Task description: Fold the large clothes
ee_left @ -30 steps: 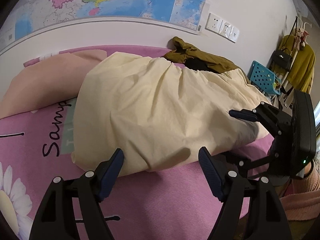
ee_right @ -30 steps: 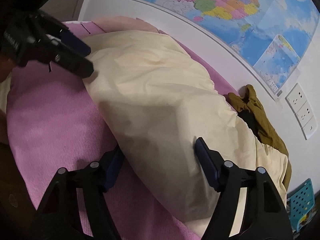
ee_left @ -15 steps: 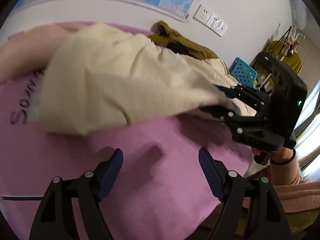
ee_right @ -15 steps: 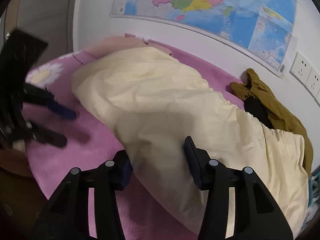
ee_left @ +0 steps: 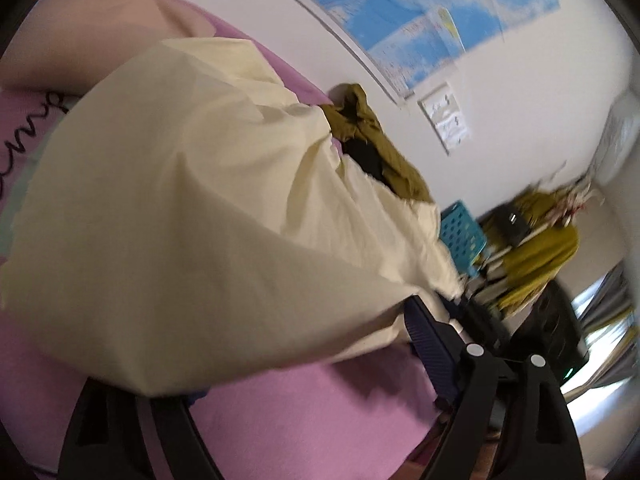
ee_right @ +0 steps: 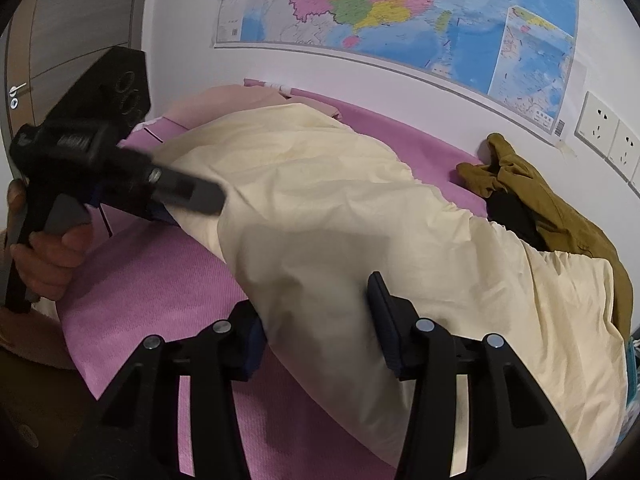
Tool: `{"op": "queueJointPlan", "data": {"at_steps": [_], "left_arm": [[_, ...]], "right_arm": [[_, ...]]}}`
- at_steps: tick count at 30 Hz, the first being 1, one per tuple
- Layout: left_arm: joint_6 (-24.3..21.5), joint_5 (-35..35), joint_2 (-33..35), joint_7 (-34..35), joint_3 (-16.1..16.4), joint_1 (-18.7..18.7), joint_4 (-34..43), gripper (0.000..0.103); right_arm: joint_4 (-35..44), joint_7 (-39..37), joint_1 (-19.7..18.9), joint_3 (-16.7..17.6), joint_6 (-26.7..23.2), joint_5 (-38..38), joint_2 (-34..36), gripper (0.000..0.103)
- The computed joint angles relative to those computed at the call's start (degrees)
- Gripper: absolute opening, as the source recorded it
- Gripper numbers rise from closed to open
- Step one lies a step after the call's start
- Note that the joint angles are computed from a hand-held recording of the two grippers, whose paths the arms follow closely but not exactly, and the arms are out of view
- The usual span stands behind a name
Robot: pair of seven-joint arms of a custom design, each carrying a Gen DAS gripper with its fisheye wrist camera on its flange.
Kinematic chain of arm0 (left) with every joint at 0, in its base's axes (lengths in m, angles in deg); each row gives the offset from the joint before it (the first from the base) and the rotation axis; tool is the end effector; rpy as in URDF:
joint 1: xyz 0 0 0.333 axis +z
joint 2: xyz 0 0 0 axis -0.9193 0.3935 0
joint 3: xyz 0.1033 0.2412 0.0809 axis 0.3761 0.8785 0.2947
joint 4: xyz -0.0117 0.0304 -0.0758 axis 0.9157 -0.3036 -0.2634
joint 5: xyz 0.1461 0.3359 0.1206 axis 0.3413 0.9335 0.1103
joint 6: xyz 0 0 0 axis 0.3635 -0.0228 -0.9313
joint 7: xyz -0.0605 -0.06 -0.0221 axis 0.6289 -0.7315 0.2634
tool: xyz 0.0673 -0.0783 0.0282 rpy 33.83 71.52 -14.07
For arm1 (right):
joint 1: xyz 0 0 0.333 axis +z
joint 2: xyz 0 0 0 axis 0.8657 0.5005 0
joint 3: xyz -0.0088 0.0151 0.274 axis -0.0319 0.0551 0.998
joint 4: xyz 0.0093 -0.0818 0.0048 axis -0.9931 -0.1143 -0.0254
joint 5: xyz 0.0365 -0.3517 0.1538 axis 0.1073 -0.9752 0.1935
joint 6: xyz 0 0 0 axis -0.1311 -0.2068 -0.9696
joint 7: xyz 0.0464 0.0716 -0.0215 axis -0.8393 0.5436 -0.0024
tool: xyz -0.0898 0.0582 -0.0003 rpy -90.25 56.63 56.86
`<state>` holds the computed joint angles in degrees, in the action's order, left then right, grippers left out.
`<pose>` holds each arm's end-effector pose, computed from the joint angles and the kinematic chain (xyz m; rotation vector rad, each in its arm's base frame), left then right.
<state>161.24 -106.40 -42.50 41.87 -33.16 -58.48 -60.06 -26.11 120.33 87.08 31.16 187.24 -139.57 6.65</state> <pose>0.6695 -0.1316 0.4786 1.0723 -2.0649 1.1299 0.5028 0.3347 0.4873 -1.6883 1.7550 -1.0389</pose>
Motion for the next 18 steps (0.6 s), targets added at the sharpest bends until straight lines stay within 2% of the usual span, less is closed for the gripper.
{"op": "queueJointPlan", "data": {"at_steps": [3,6,9,12,15,17,18], "left_arm": [[-0.9,-2.4,3.3,-4.8,-0.7,0.3,3.6,0.082],[1.1,-1.2,5.5,-8.3,-1.0,-0.8,6.5,0.081],[1.5,1.6,7.9,-10.0,-1.7,-2.3,10.5,0.081],[2.0,7.8,10.4,-12.7,-1.2,-5.4,15.4,0.077],[4.4,10.8,9.1,-11.3,-1.6,-6.0,13.7,0.073],[5.5,11.4,8.2,-9.9,-1.7,-5.8,12.3,0.065],[5.9,11.9,7.9,-9.1,-1.6,-5.6,11.7,0.062]], "right_arm": [[-0.2,0.7,0.1,0.0,0.3,-0.3,0.0,0.046],[-0.1,1.2,0.2,0.0,0.3,-0.5,0.3,0.046],[-0.5,2.0,0.1,-0.1,0.9,-0.7,0.0,0.046],[-0.8,2.7,-0.1,-0.1,1.5,-0.3,-0.2,0.047],[-1.9,3.9,-0.2,0.0,2.3,0.4,-1.4,0.052],[-4.5,6.7,-0.6,0.2,4.3,0.1,-3.7,0.060],[-7.7,9.9,-1.1,0.3,6.9,-0.1,-6.4,0.063]]}}
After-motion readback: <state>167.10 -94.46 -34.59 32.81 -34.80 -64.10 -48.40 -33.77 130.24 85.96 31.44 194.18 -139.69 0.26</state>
